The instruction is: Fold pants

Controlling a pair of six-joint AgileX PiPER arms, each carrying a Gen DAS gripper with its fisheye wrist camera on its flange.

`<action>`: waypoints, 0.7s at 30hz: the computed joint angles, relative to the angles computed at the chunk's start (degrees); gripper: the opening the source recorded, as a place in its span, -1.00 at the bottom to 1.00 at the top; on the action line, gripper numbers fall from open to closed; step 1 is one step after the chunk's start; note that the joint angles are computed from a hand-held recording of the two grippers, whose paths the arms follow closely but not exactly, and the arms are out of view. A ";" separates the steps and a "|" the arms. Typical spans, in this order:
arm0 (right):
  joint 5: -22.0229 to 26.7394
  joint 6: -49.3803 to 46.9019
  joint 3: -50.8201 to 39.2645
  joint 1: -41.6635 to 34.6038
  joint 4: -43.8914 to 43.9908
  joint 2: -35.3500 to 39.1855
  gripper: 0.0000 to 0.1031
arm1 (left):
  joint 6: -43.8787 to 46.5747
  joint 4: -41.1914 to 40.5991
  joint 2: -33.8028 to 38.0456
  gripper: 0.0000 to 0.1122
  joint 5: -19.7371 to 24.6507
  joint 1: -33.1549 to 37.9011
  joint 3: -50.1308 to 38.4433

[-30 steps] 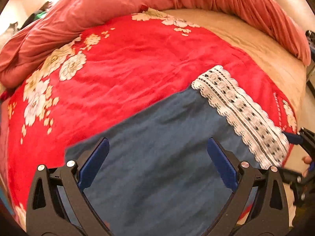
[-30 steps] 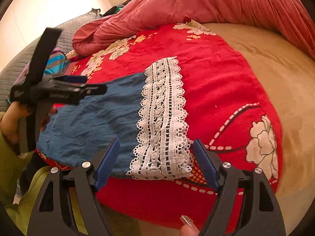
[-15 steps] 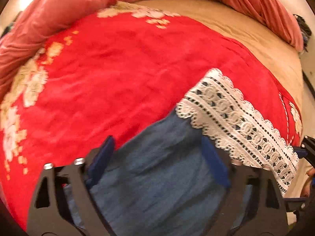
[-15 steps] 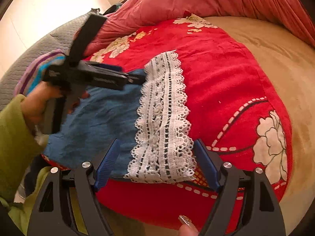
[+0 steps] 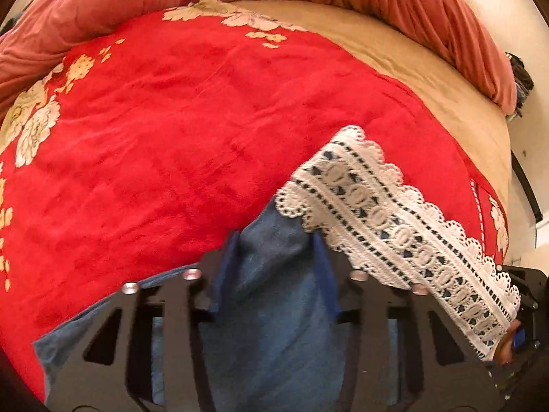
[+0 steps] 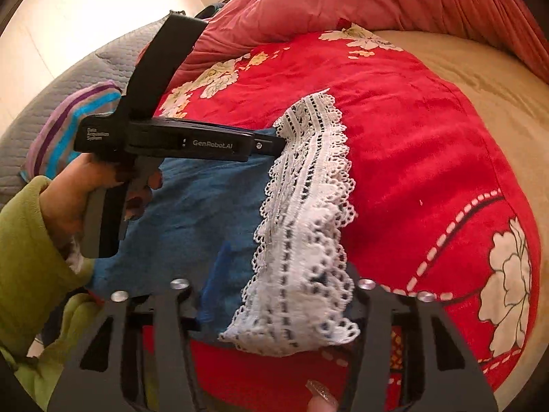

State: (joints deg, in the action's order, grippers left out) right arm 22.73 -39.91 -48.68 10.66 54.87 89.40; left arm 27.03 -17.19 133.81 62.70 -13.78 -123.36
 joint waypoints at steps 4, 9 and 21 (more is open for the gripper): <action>1.90 1.49 -1.47 0.41 -1.29 0.74 -0.48 | 0.66 -0.87 -2.69 -0.69 -3.36 -0.06 5.02; 2.30 7.21 -4.21 2.84 -6.91 -0.04 -0.51 | 2.03 -5.17 -3.97 -0.86 -2.99 2.10 6.53; 4.73 22.47 -17.29 14.73 -24.48 1.73 -0.55 | 9.23 -20.05 -13.69 -0.88 -3.41 14.42 16.56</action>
